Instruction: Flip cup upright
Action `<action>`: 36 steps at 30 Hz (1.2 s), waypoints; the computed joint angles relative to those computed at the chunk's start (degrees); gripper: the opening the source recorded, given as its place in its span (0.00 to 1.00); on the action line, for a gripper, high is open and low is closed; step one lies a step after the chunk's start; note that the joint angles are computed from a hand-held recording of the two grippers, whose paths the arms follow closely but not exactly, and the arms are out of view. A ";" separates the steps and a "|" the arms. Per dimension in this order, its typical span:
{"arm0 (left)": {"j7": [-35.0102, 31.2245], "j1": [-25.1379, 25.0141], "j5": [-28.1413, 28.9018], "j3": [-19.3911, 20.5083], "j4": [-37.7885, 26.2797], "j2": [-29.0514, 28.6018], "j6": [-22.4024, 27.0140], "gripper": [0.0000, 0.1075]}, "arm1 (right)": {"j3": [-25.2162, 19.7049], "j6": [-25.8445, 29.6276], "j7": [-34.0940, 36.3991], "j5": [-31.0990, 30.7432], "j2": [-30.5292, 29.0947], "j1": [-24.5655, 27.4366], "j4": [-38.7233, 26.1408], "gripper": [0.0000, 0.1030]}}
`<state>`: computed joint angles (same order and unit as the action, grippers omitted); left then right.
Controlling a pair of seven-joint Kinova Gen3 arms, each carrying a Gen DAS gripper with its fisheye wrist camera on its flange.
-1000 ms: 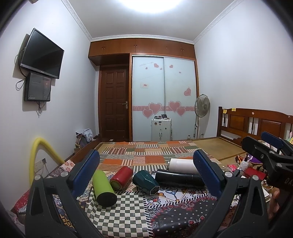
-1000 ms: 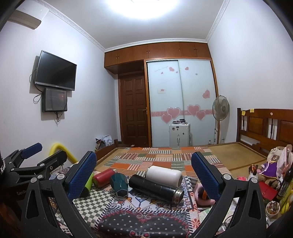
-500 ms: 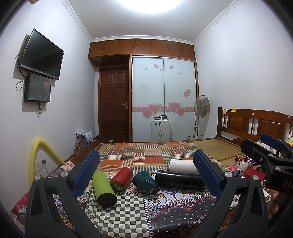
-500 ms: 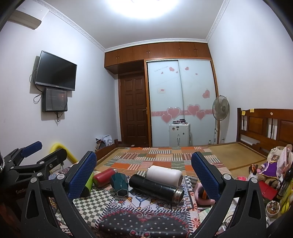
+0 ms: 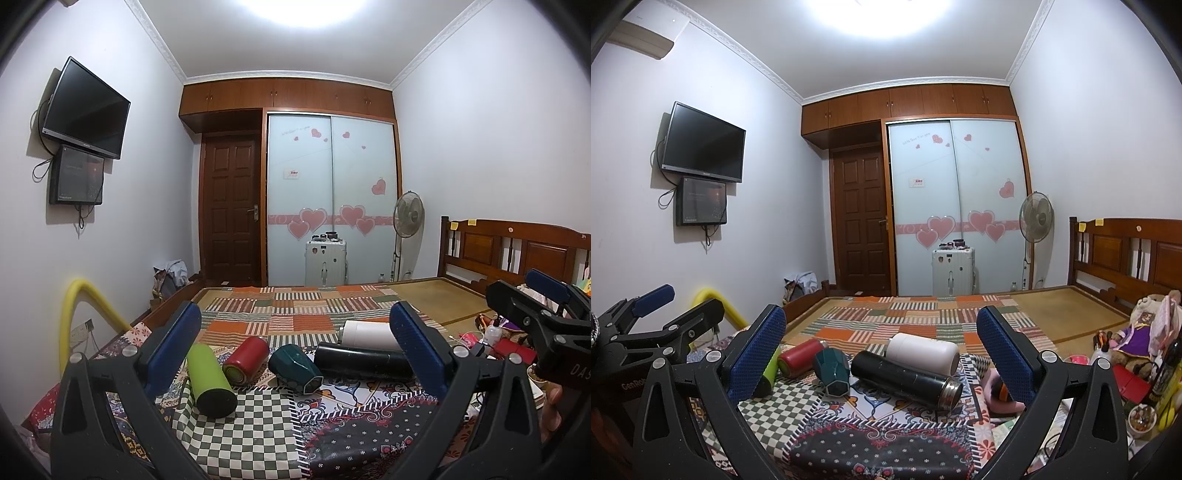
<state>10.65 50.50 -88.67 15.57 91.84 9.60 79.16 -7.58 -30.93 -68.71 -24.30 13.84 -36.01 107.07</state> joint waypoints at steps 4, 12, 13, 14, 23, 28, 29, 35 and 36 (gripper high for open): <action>0.20 -0.42 0.00 0.37 -0.10 0.34 0.51 0.96 | 0.10 0.44 0.12 -0.11 0.32 0.01 -0.40 1.00; -1.85 8.02 4.06 -13.38 -1.29 0.86 -3.18 0.96 | 1.13 2.16 1.38 -1.12 1.79 -0.42 -2.51 1.00; -2.66 6.46 4.78 -12.55 -1.37 0.51 -4.22 0.96 | 1.32 2.40 1.54 -1.30 2.01 -0.50 -2.78 1.00; -4.37 3.90 5.94 -11.05 -1.37 -0.09 -5.93 0.96 | 1.66 3.05 1.92 -1.66 2.51 -0.58 -3.46 1.00; -25.34 -19.79 21.68 -2.27 -7.01 -0.14 -18.09 0.96 | 5.08 7.27 4.68 -4.62 6.09 -1.78 -8.32 1.00; -37.00 -33.06 33.33 2.14 -11.93 3.66 -23.71 0.91 | 6.88 10.11 4.26 -4.93 8.36 -2.03 -11.34 1.00; -39.33 -35.72 35.11 3.99 -13.04 4.55 -23.67 0.86 | 7.62 10.94 4.42 -5.40 8.93 -2.39 -12.12 1.00; -53.31 -50.37 42.63 17.45 -23.63 13.49 -18.86 0.78 | 11.17 15.10 3.91 -6.03 11.36 -3.90 -15.58 1.00; -55.64 -51.12 43.96 18.13 -26.14 15.32 -17.34 0.77 | 12.04 15.79 3.76 -6.18 11.83 -4.38 -16.17 1.00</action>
<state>-44.98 -0.62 -44.71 33.70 65.70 24.92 61.83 4.46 -15.14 -64.95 -30.47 25.68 -40.40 90.90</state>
